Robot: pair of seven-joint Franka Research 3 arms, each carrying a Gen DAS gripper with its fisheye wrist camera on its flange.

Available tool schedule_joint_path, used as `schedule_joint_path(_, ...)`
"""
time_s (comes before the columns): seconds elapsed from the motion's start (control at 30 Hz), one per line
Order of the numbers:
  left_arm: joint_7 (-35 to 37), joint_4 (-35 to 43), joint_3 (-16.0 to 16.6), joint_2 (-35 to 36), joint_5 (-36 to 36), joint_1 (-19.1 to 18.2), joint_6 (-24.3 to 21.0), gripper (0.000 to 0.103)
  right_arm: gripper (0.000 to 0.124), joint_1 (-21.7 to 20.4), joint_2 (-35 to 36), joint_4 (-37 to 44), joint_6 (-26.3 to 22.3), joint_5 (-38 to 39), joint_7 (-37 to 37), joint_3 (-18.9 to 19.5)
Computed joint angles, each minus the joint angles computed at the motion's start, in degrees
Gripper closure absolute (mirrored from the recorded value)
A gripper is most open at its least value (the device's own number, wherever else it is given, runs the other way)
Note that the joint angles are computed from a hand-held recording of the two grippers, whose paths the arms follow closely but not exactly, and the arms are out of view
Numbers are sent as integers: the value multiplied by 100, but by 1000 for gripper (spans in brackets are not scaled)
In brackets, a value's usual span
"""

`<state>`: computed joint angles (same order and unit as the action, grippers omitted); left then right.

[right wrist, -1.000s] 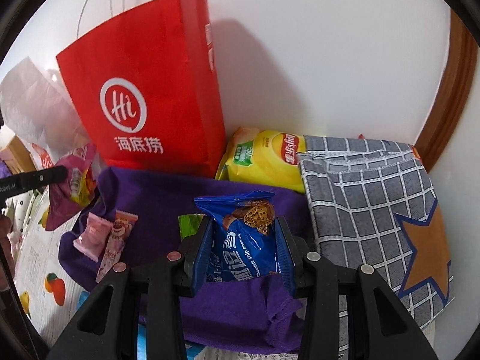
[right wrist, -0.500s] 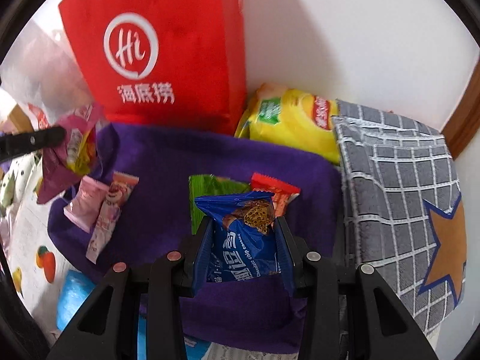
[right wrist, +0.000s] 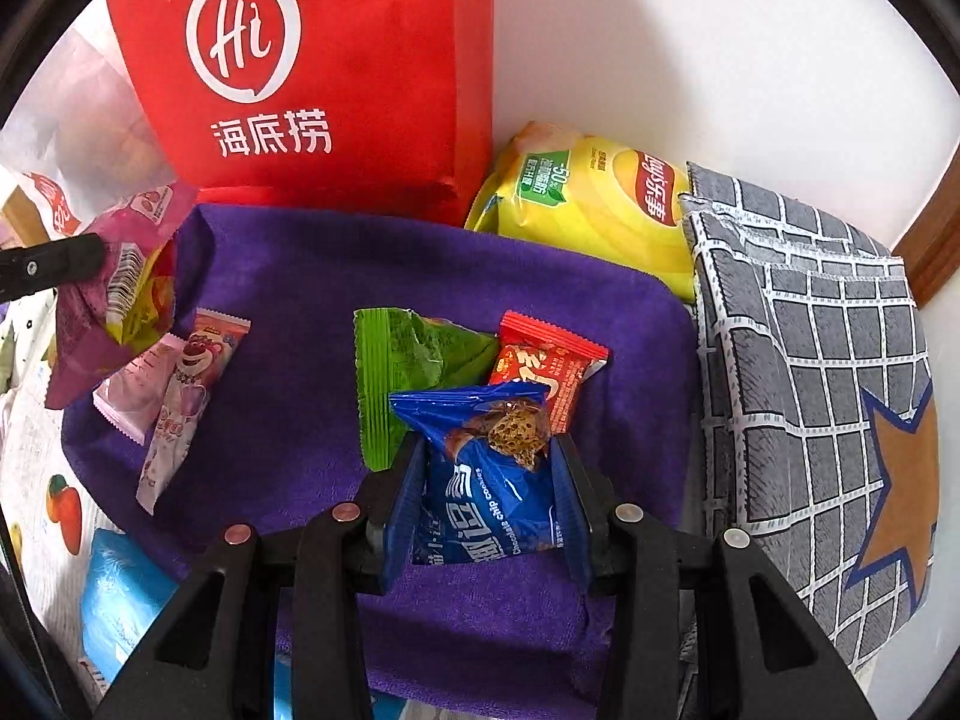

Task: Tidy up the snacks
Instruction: 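Open both tools to release the bags on the purple towel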

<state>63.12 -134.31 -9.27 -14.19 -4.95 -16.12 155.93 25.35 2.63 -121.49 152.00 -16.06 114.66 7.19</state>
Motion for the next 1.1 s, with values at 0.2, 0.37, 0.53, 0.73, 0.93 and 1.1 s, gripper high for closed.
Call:
schedule_joint_path(0.2, 98, 59, -20, 82, -25, -41, -64, 69, 69, 6, 15, 32, 22, -60, 23, -12)
schedule_joint_path(0.37, 306, 88, 16, 163, -245, -132, -35, 69, 66, -22, -155, -76, 159, -241, 188, -9)
schedule_joint_path(0.53, 358, 147, -46, 256, -286, -123, -57, 69, 65, -113, -331, -169, 243, -342, 306, 37)
schedule_joint_path(0.73, 812, 164, -7, 355, -691, -266, 139, 69, 65, -193, -415, -198, 294, -440, 394, 113)
schedule_joint_path(0.93, 770, 161, -47, 306, -623, -213, 125, 69, 65, -217, -444, -210, 297, -502, 506, 170)
schedule_joint_path(1.1, 653, 26, -44, 13, -543, -183, 132, 62, 65, -223, -601, -275, 365, -806, 780, 231)
